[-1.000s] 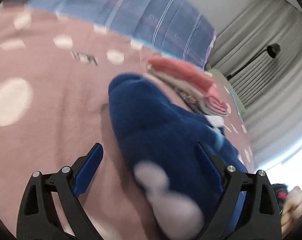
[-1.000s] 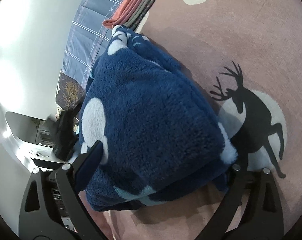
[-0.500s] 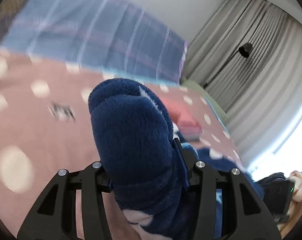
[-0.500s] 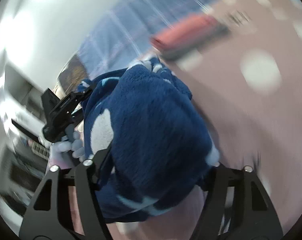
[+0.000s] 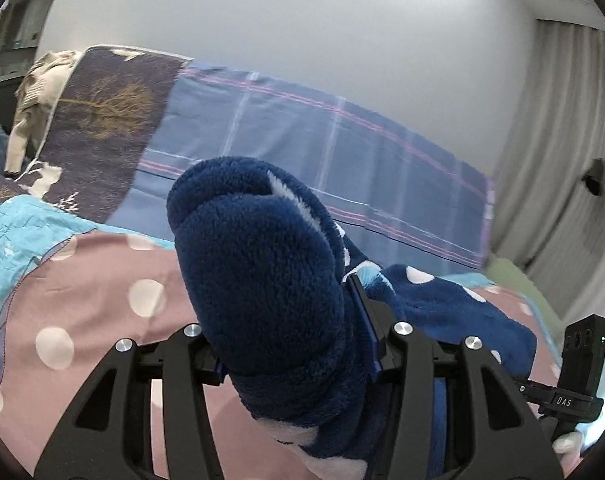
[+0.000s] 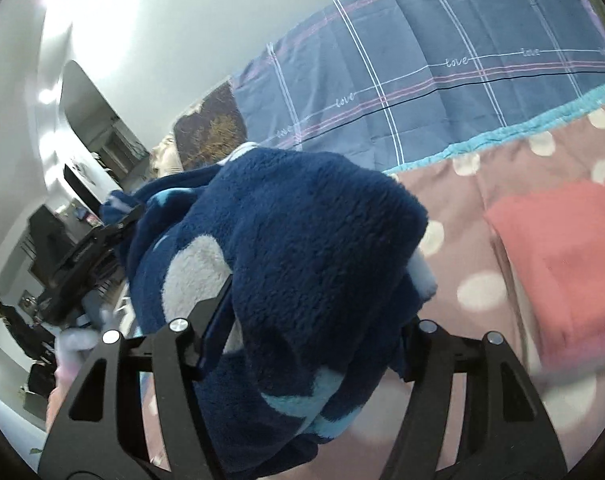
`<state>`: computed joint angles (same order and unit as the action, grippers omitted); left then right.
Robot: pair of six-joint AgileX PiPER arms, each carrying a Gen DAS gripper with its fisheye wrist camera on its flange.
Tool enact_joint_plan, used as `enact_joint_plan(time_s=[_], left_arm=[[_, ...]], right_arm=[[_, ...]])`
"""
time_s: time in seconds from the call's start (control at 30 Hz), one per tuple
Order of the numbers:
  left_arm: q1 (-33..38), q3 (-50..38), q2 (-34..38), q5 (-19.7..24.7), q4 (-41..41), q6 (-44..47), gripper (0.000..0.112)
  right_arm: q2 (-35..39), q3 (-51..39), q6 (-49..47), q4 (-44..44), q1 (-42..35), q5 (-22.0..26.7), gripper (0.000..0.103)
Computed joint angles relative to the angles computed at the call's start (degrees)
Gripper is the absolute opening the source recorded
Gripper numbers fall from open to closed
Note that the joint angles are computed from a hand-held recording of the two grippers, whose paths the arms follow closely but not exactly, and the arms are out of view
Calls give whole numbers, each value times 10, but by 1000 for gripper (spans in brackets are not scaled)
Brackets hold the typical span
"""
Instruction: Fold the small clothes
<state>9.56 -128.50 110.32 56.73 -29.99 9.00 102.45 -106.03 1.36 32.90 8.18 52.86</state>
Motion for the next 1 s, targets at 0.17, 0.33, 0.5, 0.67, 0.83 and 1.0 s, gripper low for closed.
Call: enact_joint_plan(time_s=[0.17,0.33,0.5,0.67,0.83,1.0], left_arm=[[-30,-16,99,-56,86,-76,58],[-87,82,159,-96,266,-134,64],[-68,128,116,-104,224,-87,64],[-47,341,-53,-181,93,93,70],[-56,620,-313,-259,14,217,94],[-124,772,-562,-251,129,107,102]], right_arm=[[170,-155,65,-120,21,22,75],[182,-3,148,-210,31,-87,81],[124,46,187,-279,49,-91,82],[-71,235,199,-383,125,-155,84],[-318,445,425,-638,265,-153,101],[-450,500,673,-845,530,109,101]])
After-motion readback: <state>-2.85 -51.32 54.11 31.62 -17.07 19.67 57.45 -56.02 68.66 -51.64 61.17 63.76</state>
